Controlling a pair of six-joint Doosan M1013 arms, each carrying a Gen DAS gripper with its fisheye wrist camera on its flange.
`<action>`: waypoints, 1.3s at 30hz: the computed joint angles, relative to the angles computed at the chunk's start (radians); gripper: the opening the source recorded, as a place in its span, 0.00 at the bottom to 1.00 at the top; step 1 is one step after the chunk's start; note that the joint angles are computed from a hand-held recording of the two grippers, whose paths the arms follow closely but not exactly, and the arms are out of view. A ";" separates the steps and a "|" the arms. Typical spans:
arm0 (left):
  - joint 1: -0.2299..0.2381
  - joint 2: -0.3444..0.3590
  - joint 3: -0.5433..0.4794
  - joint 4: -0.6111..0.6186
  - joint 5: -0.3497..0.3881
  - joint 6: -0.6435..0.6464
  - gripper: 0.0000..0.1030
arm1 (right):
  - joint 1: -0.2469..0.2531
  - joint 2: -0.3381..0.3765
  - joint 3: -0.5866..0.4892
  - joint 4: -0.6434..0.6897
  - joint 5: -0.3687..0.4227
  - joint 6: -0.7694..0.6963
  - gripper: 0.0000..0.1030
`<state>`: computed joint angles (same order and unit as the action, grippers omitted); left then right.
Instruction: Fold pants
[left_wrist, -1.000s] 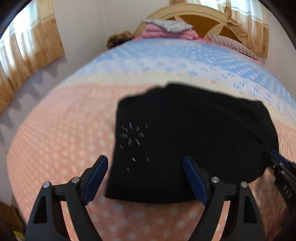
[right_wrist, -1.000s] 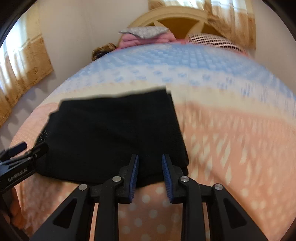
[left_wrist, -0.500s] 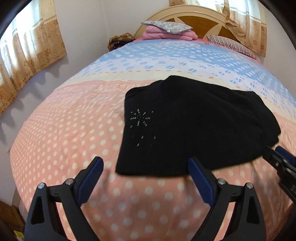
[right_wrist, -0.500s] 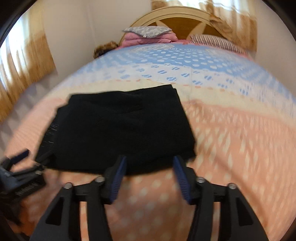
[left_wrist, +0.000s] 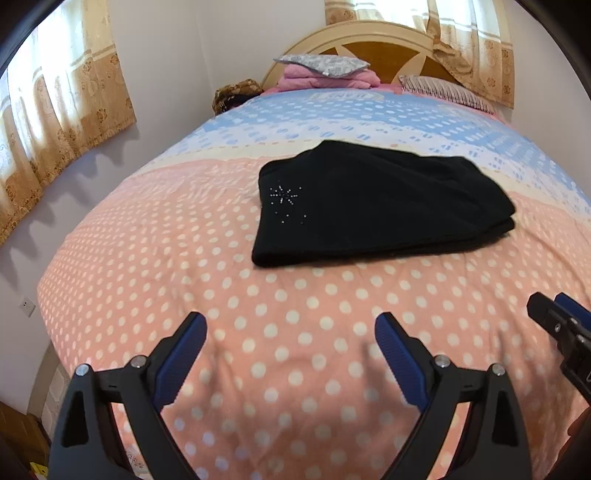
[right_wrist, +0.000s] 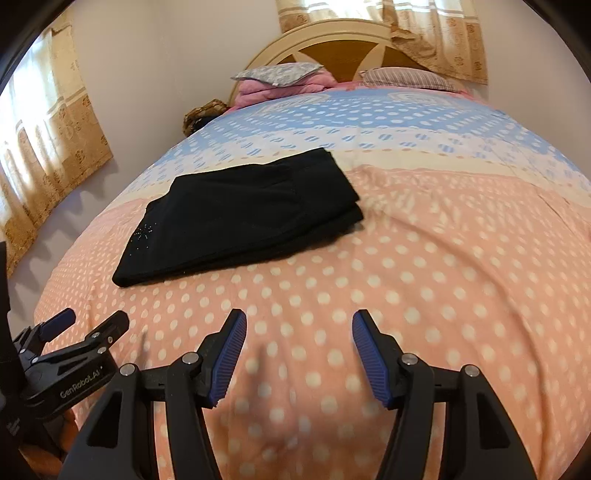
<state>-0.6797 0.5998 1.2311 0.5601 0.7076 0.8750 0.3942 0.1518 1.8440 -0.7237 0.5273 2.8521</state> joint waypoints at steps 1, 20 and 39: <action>0.001 -0.009 0.009 -0.004 -0.012 -0.004 0.92 | 0.007 -0.005 0.003 -0.015 0.006 0.013 0.60; -0.038 -0.175 0.186 0.278 -0.186 -0.253 1.00 | 0.154 -0.133 0.054 -0.397 0.188 0.359 0.66; -0.081 -0.249 0.273 0.525 -0.268 -0.521 1.00 | 0.269 -0.211 0.091 -0.616 0.355 0.565 0.75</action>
<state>-0.7606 0.3511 1.5046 1.0853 0.4398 0.3543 0.6629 -0.0591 1.9349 -1.3398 0.8823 3.4173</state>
